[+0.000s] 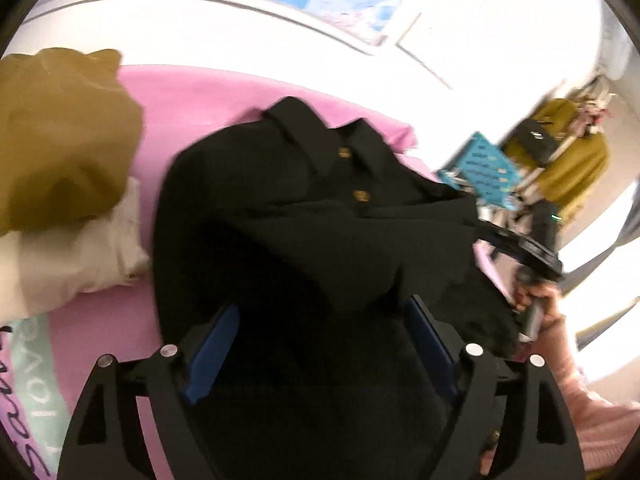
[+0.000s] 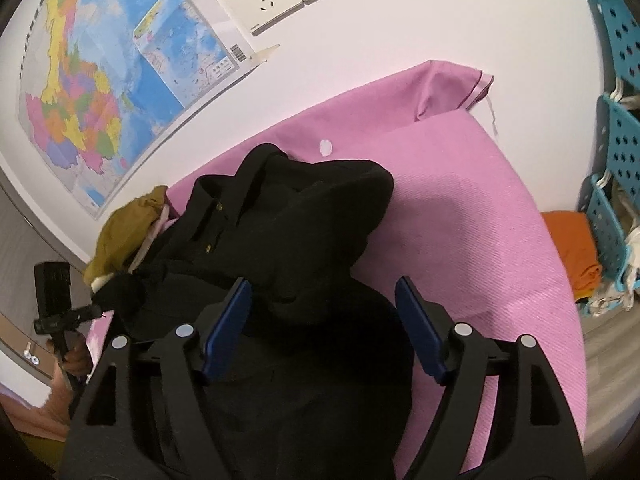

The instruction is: Fold large clothes

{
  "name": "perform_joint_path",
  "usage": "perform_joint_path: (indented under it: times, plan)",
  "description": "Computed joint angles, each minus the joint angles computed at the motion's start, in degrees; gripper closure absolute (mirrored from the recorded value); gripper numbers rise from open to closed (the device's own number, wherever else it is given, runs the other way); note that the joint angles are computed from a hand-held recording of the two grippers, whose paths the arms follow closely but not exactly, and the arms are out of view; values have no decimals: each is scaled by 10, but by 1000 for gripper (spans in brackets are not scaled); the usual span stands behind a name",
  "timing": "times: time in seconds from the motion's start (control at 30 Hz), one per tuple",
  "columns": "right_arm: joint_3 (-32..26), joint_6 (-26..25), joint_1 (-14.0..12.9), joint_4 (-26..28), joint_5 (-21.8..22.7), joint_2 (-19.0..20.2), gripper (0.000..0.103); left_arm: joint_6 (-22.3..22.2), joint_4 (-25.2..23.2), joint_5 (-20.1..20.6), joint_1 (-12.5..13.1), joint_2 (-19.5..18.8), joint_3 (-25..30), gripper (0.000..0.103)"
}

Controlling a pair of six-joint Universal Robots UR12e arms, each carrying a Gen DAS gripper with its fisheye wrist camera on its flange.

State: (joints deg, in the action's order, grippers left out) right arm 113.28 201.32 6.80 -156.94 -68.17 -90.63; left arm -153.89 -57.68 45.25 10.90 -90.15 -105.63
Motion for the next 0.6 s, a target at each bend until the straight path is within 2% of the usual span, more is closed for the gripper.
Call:
perform_joint_path:
  times: [0.07, 0.17, 0.23, 0.27, 0.3, 0.33, 0.37, 0.43, 0.47, 0.5, 0.53, 0.6]
  plan:
    - [-6, -1, -2, 7, 9, 6, 29, 7, 0, -14, 1, 3, -3, 20]
    - [-19, -6, -4, 28, 20, 18, 28, 24, -15, -36, 2, 3, -2, 13]
    - [-31, -20, -3, 51, 36, 28, 45, 9, 0, -11, -6, 0, 0, 16]
    - [-40, -37, -1, 66, 42, 34, 71, 4, 9, 3, -11, -3, 2, 24]
    - [-47, -51, 3, 81, 30, 36, 82, -2, 26, 35, -23, -6, 4, 40]
    - [-54, -67, 7, 86, 14, 36, 84, 0, 30, 56, -28, -9, 9, 48]
    - [-56, -66, 8, 80, 9, 36, 85, -8, 49, 93, -41, -12, 10, 51]
    - [-55, -41, 5, 67, -10, 29, 80, -15, 75, 120, -50, -12, 7, 49]
    - [-53, -33, 5, 69, -25, 24, 60, -17, 82, 131, -52, -12, 6, 40]
    - [-47, -31, 4, 72, -34, 14, 50, -18, 88, 135, -51, -10, 3, 33]
    - [-37, -39, -1, 74, -18, 2, 47, -20, 104, 135, -49, -6, -3, 31]
    - [2, -54, -10, 61, 7, -36, 32, -19, 137, 140, -43, 3, -14, 22]
